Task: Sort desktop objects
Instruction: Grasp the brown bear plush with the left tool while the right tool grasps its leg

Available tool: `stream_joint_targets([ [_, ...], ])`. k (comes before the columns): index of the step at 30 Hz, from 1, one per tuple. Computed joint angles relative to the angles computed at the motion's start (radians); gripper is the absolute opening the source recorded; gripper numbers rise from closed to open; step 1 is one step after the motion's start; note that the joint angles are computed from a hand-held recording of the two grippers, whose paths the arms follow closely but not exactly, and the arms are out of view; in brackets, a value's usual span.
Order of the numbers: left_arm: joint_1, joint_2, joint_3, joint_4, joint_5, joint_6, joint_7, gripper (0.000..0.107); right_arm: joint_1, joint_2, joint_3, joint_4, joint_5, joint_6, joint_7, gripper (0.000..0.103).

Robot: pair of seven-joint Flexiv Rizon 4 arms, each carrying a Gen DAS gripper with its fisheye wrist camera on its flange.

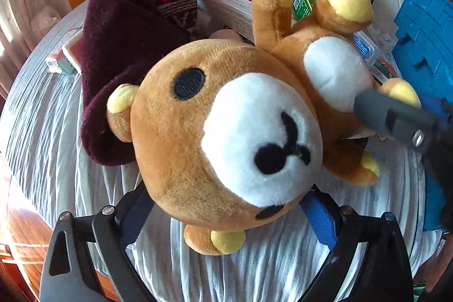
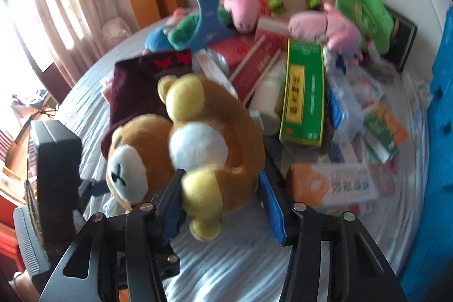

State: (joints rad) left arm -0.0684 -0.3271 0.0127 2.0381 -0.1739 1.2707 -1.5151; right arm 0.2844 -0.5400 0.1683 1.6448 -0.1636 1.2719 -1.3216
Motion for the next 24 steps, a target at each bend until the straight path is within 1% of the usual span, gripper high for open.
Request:
stream_joint_targets([
  [1, 0.002, 0.003, -0.001, 0.002, -0.001, 0.005, 0.004, 0.089, 0.011, 0.0, -0.018, 0.005, -0.031, 0.018, 0.014, 0.047],
  [2, -0.005, 0.005, 0.009, -0.001, 0.014, 0.003, -0.004, 0.086, 0.003, -0.003, -0.004, -0.012, -0.014, -0.008, -0.007, 0.035],
  [3, -0.016, 0.007, 0.025, -0.008, 0.038, -0.003, -0.018, 0.086, -0.021, -0.013, 0.035, -0.049, 0.021, -0.072, -0.039, 0.03],
  [5, -0.022, 0.018, 0.036, -0.009, 0.069, 0.001, -0.024, 0.084, -0.023, -0.008, 0.041, -0.056, 0.031, -0.1, -0.05, 0.03],
  [6, -0.021, 0.026, 0.036, -0.006, 0.075, 0.003, -0.022, 0.083, -0.024, 0.001, 0.043, -0.048, 0.04, -0.096, -0.057, 0.029],
  [8, -0.028, 0.05, 0.045, -0.001, 0.107, 0.029, -0.024, 0.083, -0.03, 0.021, 0.049, -0.03, 0.065, -0.08, -0.068, 0.028],
  [10, -0.056, 0.074, 0.079, -0.017, 0.185, 0.051, -0.058, 0.083, -0.036, 0.046, 0.052, -0.011, 0.086, -0.05, -0.075, 0.028],
  [12, -0.05, 0.092, 0.076, -0.034, 0.209, 0.076, -0.054, 0.083, -0.036, 0.077, 0.047, 0.004, 0.093, -0.021, -0.077, 0.028],
  [15, -0.01, 0.123, 0.018, -0.037, 0.136, 0.121, 0.023, 0.083, -0.027, 0.13, 0.021, 0.028, 0.081, 0.037, -0.054, 0.029],
  [16, 0.001, 0.134, -0.003, -0.037, 0.105, 0.14, 0.06, 0.083, -0.021, 0.151, 0.006, 0.039, 0.07, 0.058, -0.036, 0.028],
  [18, -0.002, 0.161, -0.026, -0.039, 0.071, 0.164, 0.103, 0.083, 0.0, 0.196, -0.039, 0.063, 0.028, 0.093, 0.02, 0.028],
  [19, 0.005, 0.169, -0.051, -0.047, 0.031, 0.178, 0.152, 0.083, 0.009, 0.213, -0.058, 0.074, 0.002, 0.107, 0.049, 0.028],
  [21, 0.012, 0.178, -0.098, -0.062, -0.056, 0.197, 0.248, 0.083, 0.044, 0.261, -0.131, 0.114, -0.092, 0.148, 0.152, 0.028],
  [23, 0.012, 0.184, -0.153, -0.087, -0.162, 0.207, 0.363, 0.083, 0.075, 0.317, -0.212, 0.16, -0.217, 0.181, 0.285, 0.029],
  [24, 0.002, 0.182, -0.166, -0.105, -0.193, 0.204, 0.397, 0.083, 0.092, 0.349, -0.257, 0.189, -0.298, 0.198, 0.367, 0.029],
])
